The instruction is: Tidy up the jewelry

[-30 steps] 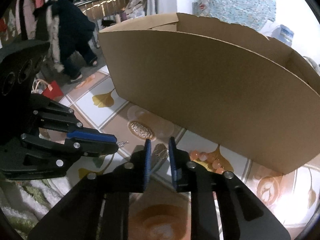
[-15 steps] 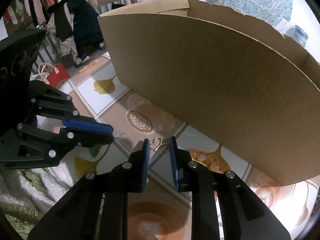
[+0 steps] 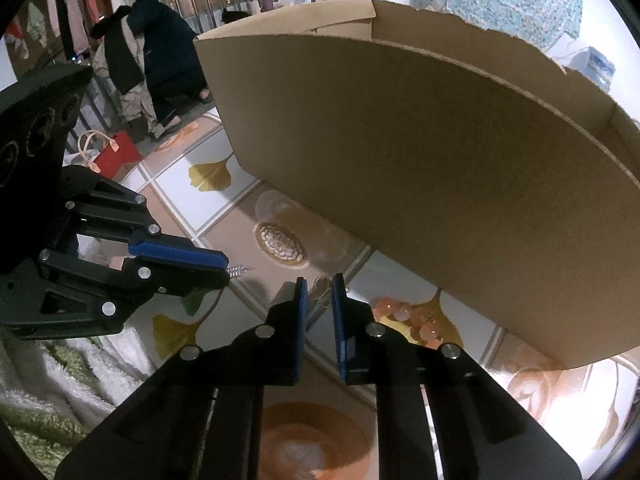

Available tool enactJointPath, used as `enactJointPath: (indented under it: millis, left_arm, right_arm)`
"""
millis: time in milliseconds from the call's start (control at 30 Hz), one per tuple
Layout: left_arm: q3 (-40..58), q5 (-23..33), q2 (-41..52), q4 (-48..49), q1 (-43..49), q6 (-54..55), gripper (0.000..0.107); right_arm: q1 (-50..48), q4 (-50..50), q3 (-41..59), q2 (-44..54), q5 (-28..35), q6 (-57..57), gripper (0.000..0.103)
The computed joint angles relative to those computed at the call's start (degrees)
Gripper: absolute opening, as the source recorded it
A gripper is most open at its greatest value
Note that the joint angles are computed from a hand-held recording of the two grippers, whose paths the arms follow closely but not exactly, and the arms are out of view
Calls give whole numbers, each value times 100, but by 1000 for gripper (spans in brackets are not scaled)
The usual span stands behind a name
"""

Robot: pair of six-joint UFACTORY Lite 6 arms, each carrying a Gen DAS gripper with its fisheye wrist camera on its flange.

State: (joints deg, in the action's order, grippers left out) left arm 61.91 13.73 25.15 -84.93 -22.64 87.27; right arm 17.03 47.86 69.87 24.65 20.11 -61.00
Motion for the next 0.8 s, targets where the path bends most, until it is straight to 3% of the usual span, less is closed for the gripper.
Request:
enactJointPath:
  millis: [133,367,467,700,767,800]
  left_arm:
    - [2,10,7,-3,7,19,5]
    - [23,-3,20,13,-17,-24,5]
    - [26,10,27,30,-6,-27,5]
    - [45,-6,58,-31,-12,40,5]
    - [46,-8,60,-56,-12,62,5]
    - [47,-5,59,-65,-16,64,5]
  right_arm:
    - [18,54,-28,-50,-68,-72,14]
    - [-29,-210,252,236,136,155,30]
    - [-1,-340,314,270,212,266,32]
    - [106,-1098,479,338,271,832,29]
    - [90,-1214,554,386,289,970,20]
    - [45,-1152,639,446,371,961,20]
